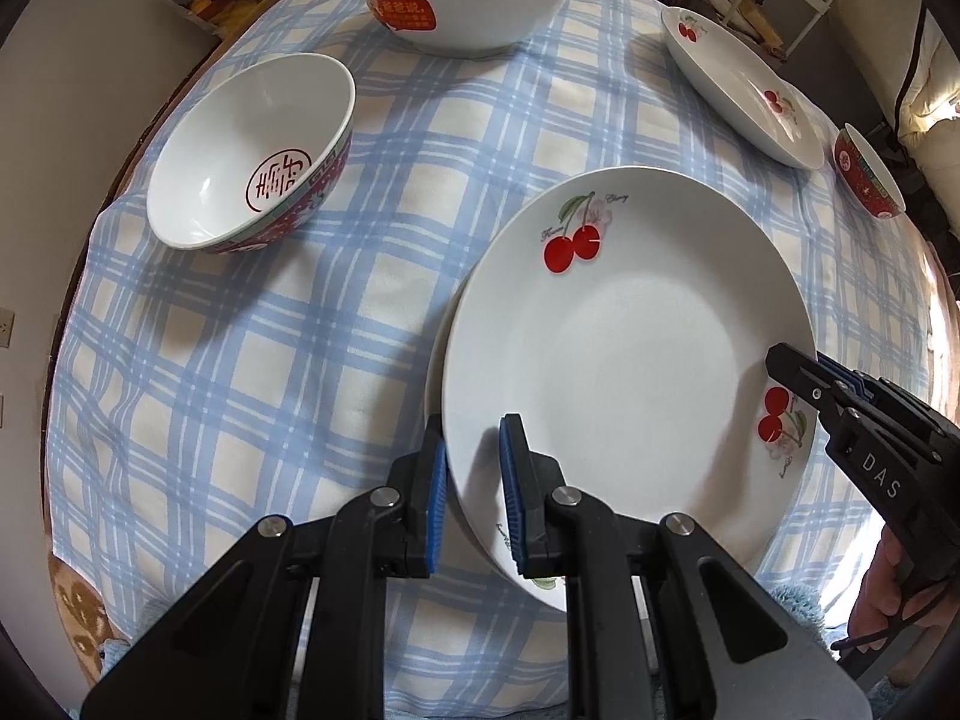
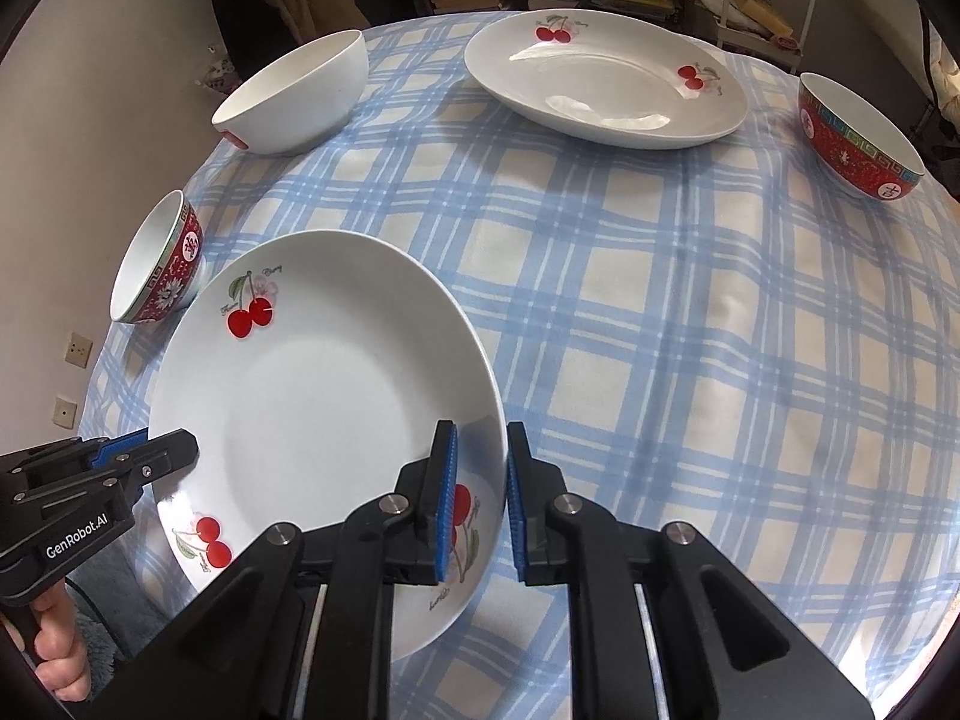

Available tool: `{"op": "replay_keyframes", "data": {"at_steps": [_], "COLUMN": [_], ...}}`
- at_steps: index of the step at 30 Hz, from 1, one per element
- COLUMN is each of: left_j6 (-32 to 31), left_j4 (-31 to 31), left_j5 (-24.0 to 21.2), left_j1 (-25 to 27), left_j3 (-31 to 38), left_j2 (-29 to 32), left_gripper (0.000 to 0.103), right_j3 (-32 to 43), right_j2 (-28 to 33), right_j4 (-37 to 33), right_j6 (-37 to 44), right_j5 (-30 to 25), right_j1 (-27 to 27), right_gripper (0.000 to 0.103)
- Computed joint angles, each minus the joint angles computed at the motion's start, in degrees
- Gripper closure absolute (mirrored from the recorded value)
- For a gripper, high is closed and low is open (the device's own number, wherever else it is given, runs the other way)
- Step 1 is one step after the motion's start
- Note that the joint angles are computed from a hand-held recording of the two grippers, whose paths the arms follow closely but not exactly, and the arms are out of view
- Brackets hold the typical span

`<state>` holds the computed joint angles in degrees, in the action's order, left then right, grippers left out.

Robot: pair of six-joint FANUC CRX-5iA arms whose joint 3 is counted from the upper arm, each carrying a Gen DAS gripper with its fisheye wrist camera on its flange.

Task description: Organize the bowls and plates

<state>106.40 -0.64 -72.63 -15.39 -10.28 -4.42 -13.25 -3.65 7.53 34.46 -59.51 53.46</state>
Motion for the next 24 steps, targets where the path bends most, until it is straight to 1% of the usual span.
{"op": "replay_keyframes", "data": {"at_steps": [4,6,7,10,16,22,24], "left_j6": [1.0,2.6,2.9,3.1,2.9,2.9,3.1], "left_j4": [-2.2,-6.4,-7.2,-6.7,-4.9,-4.6,-3.8], "left_j5": [-0.7,-1.4,-1.9,-1.7,-0.9,-0.8,-0.4], "left_j1": [-1.5,-3.8,-4.2,-3.7,-2.4,-2.2,-1.7], "left_j3": [1.0,2.4,2.8,2.6,1.8,1.7,0.8], "left_j2": [0.3,0.8,1.3,1.5,1.1,0.9,0.0], "left_gripper": [0.086,0.086,0.086,0.086,0.086,0.086,0.086], "right_j3": [0.4,0.7,0.8,0.7,0.7,0.9,0.8], "right_j2": [0.2,0.4,0.5,0.8,0.4,0.4,0.2], "right_j4": [-0.2,-0.6,-0.7,1.6,-0.4,-0.4,-0.4], "right_j6": [0.2,0.8,1.1,0.3,0.6,0.6,0.6], "right_j5": [-0.6,-0.9,-0.9,-1.4,-0.6,-0.9,-0.8], "right_j1": [0.0,-0.1,0.0,1.0,0.0,0.1,-0.1], "right_gripper": [0.086,0.089,0.089,0.089,0.089,0.089,0.089]}}
